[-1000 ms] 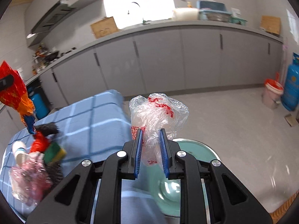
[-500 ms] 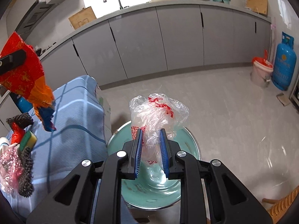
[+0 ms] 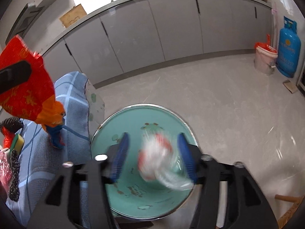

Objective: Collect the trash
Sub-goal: 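Carry both bags over the teal basin and open both tools to drop them, then grasp the white paper cup with left tool while right tool grasps the green sponge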

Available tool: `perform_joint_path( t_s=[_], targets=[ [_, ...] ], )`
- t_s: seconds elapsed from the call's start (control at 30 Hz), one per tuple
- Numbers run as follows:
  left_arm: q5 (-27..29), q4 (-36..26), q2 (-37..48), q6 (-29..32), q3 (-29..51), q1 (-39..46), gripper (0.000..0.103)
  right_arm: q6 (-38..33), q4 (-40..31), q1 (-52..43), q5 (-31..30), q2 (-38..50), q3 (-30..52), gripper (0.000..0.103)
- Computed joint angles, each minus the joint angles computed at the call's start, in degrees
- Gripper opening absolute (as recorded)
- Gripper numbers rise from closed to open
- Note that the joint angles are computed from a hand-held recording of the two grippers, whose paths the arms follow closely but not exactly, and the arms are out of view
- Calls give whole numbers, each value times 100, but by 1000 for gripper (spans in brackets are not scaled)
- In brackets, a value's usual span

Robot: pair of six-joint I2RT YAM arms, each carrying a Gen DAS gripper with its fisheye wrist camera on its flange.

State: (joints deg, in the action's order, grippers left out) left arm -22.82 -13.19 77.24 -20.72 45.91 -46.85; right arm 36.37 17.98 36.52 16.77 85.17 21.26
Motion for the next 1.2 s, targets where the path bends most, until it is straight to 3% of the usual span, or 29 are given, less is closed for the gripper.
perform_joint_path(
  t_s=[0.3, 0.7, 1.0, 1.2],
  targets=[
    [18, -166, -190, -40, 45, 72, 93, 192, -551, 147, 397, -724, -111, 75],
    [-394, -664, -1055, -83, -20, 69, 96, 384, -1371, 409, 743, -1596, -69, 77],
    [-1506, -2365, -2401, -23, -178, 390, 96, 410, -1526, 1405, 961, -903, 878, 82],
    [-1424, -3353, -3971, 808, -407, 1967, 96, 358, -1584, 1986, 1025, -258, 1670, 85]
  ],
)
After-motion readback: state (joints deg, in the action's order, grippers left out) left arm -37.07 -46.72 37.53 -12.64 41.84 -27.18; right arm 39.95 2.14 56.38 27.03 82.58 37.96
